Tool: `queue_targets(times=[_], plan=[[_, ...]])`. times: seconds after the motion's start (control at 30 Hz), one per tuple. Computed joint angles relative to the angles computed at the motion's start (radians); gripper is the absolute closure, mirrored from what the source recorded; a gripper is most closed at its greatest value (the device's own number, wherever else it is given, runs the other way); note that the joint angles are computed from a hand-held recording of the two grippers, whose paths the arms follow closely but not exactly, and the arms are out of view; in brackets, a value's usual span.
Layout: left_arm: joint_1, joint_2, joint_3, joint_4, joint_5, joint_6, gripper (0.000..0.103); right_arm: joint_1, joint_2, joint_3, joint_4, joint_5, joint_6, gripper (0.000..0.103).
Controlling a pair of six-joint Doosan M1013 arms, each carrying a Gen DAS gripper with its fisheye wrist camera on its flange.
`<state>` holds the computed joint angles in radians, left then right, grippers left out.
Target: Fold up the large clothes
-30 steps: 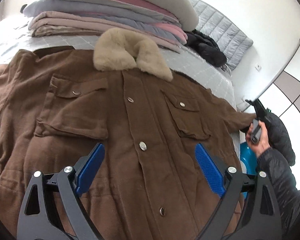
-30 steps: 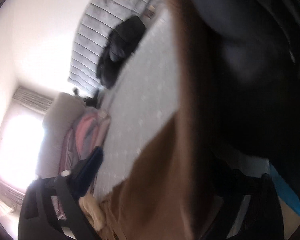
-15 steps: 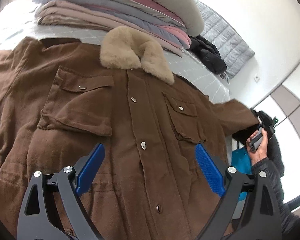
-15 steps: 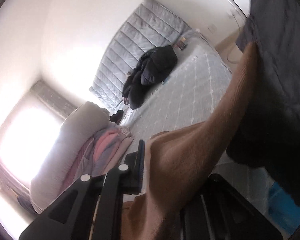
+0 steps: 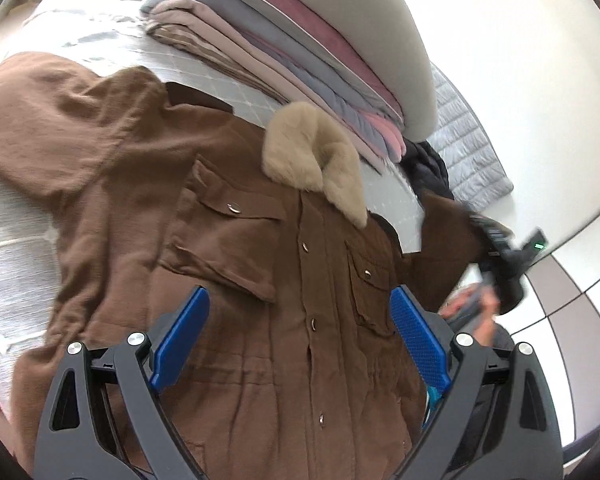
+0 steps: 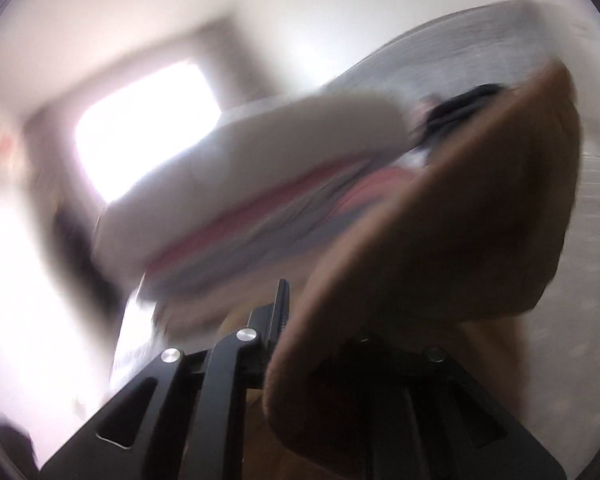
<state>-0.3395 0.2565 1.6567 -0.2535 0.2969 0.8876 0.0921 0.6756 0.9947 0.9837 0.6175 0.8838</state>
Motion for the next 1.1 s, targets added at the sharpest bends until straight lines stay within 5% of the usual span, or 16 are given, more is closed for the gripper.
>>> queue_targets(times=[0.03, 0.1, 0.13, 0.17, 0.23, 0.43, 0.7, 0.8, 0.9, 1.0, 1.1], plan=[[0.003, -0.004, 0.004, -0.012, -0.002, 0.006, 0.015, 0.026, -0.001, 0.012, -0.053, 0.035, -0.001, 0.075], [0.010, -0.015, 0.017, -0.033, -0.012, 0.018, 0.015, 0.078, 0.060, -0.059, -0.252, 0.215, 0.095, 0.029], [0.012, -0.020, 0.022, -0.025, -0.015, 0.010, 0.015, 0.096, 0.097, -0.114, -0.338, 0.306, 0.149, 0.025], [0.013, -0.024, 0.026, -0.013, -0.017, -0.003, 0.015, 0.124, 0.123, -0.137, -0.447, 0.368, 0.189, 0.025], [0.020, -0.036, 0.039, -0.031, -0.026, 0.008, 0.015, 0.144, 0.119, -0.121, -0.521, 0.353, 0.158, 0.023], [0.037, -0.053, 0.063, -0.134, -0.041, 0.075, 0.015, 0.107, 0.149, -0.198, -0.366, 0.525, 0.144, 0.023], [0.038, -0.054, 0.067, -0.174, -0.042, 0.104, 0.015, 0.069, 0.123, -0.159, -0.185, 0.507, 0.194, 0.017], [0.039, -0.052, 0.066, -0.170, -0.037, 0.092, 0.015, 0.054, 0.167, -0.202, -0.042, 0.612, 0.241, 0.017], [0.040, -0.053, 0.068, -0.161, -0.041, 0.080, 0.015, 0.048, 0.167, -0.163, 0.139, 0.633, 0.267, 0.012], [0.042, -0.065, 0.076, -0.047, -0.051, -0.022, 0.015, 0.067, 0.223, -0.253, 0.001, 0.678, 0.431, 0.008], [0.048, -0.078, 0.089, 0.161, -0.041, -0.222, 0.015, 0.088, 0.221, -0.269, -0.122, 0.684, 0.377, 0.008]])
